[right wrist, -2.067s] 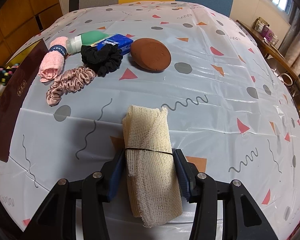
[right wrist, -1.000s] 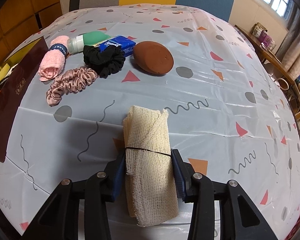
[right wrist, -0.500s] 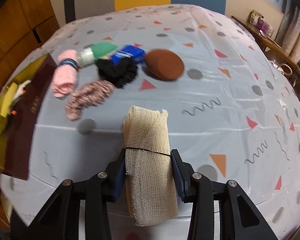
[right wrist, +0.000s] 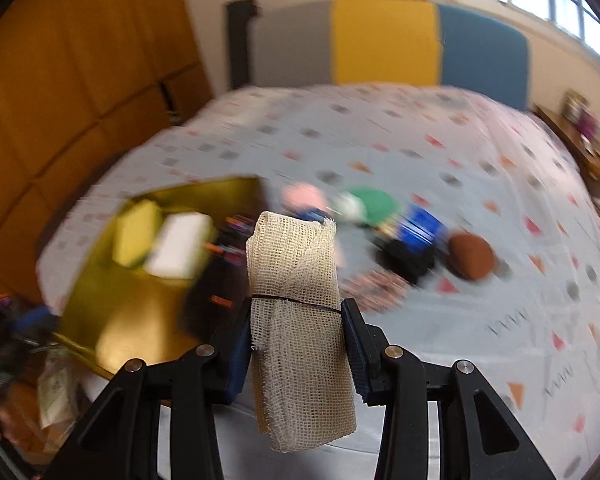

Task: Organize soft objects
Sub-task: 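Carry the beige mesh bundle into the gold tray and open the right tool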

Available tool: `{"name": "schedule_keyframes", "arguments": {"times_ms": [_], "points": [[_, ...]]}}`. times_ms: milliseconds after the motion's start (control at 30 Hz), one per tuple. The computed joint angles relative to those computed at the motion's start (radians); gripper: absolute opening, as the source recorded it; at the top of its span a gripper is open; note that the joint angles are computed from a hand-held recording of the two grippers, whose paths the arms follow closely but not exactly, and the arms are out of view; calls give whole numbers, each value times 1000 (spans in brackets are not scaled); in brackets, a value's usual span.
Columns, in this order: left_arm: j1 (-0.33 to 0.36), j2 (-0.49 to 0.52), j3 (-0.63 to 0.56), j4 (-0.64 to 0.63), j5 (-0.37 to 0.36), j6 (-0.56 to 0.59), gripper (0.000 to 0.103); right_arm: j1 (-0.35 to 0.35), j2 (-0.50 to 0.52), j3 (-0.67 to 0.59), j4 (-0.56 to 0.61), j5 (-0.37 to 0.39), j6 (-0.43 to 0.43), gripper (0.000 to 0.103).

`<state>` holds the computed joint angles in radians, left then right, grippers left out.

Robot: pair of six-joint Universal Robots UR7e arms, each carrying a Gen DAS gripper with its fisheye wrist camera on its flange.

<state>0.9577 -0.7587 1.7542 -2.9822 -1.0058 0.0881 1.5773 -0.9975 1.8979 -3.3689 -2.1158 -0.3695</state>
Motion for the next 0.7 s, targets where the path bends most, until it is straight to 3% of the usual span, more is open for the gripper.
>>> {"name": "schedule_keyframes", "arguments": {"times_ms": [233, 300, 533, 700], "points": [[30, -13, -11, -19, 47, -49, 38, 86, 130, -131, 137, 74, -57, 42], [38, -17, -13, -15, 54, -53, 38, 92, 176, -171, 175, 53, -73, 42], [48, -23, -12, -7, 69, -56, 38, 71, 295, -283, 360, -4, -10, 43], [47, -19, -15, -2, 69, -49, 38, 57, 318, -298, 397, -33, 4, 46]]}}
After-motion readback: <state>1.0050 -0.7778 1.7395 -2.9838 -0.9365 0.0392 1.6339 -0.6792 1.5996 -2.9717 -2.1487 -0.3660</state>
